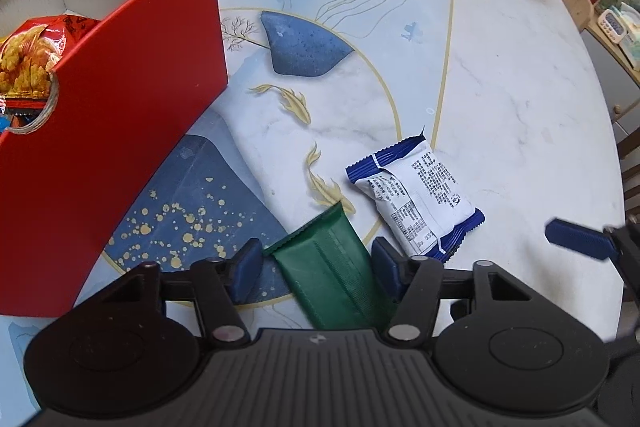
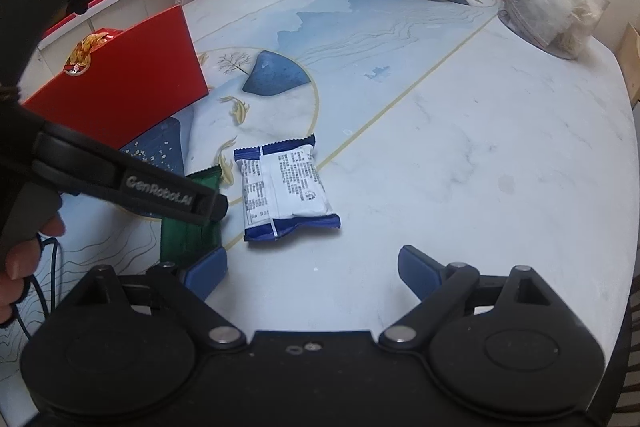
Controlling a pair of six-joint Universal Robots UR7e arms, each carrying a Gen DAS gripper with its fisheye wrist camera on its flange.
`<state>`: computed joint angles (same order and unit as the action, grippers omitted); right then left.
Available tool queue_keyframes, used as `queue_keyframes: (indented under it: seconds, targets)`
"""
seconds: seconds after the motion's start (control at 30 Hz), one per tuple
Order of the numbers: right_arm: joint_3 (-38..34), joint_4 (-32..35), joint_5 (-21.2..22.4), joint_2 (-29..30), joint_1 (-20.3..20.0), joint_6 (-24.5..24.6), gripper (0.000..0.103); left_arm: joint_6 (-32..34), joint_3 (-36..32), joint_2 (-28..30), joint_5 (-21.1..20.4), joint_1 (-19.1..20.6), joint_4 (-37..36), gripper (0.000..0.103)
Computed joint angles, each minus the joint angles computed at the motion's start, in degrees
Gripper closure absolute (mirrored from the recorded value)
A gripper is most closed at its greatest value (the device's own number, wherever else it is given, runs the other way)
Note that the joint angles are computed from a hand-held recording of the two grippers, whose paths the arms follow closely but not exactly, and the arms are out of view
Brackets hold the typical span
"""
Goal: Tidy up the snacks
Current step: 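Grasp the white-and-blue packet with the right gripper while the left gripper grasps the green packet, then carry the white packet in the right tool while the left tool carries the green packet into the box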
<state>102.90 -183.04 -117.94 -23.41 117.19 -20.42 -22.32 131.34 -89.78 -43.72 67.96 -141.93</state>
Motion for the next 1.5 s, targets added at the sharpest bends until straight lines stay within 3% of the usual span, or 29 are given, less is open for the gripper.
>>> queue_keyframes:
  seconds: [0.2,0.3,0.63,0.7,0.8,0.83,0.93,1.13,1.5]
  targets:
    - [-3.7,1.3,0.2,2.7,-0.3,-2.0,0.011,2.6,0.6,-3.0,-2.4,1.7,-0.5,0.051]
    - [-5.8,2.3,0.2,4.2,-0.5,-2.7,0.013,3.1,0.9,-4.5,-3.6,2.4,-0.6,0.059]
    - [-11.1,3.8,-1.0,8.2,-0.4,-5.2,0.018,3.1,0.8,-6.6,-6.8,3.6,0.8,0.061]
    - [-11.6,4.0,-0.7,8.5,-0.3,-5.2,0.024,3.1,1.1,-6.7,-6.4,3.1,0.1,0.061]
    - [-12.0,3.8,-0.4,8.6,0.0,-5.1,0.04,3.0,0.9,-6.9,-7.2,2.8,0.6,0.06]
    - [-12.0,3.8,-0.2,8.5,0.0,-5.1,0.048,2.6,0.7,-7.0,-7.6,2.9,1.2,0.057]
    - [-11.5,3.4,-0.3,8.2,0.0,-4.8,0.051,0.3,0.4,-7.0,-8.7,3.1,2.2,0.045]
    - [-8.5,1.0,-1.5,6.8,-0.2,-2.9,0.053,-1.9,0.7,-5.6,-8.0,2.0,3.0,0.044]
    - [-2.6,-2.9,-2.9,3.8,0.0,-0.6,0.053,-4.3,4.2,-4.6,-1.4,-2.0,2.8,0.048]
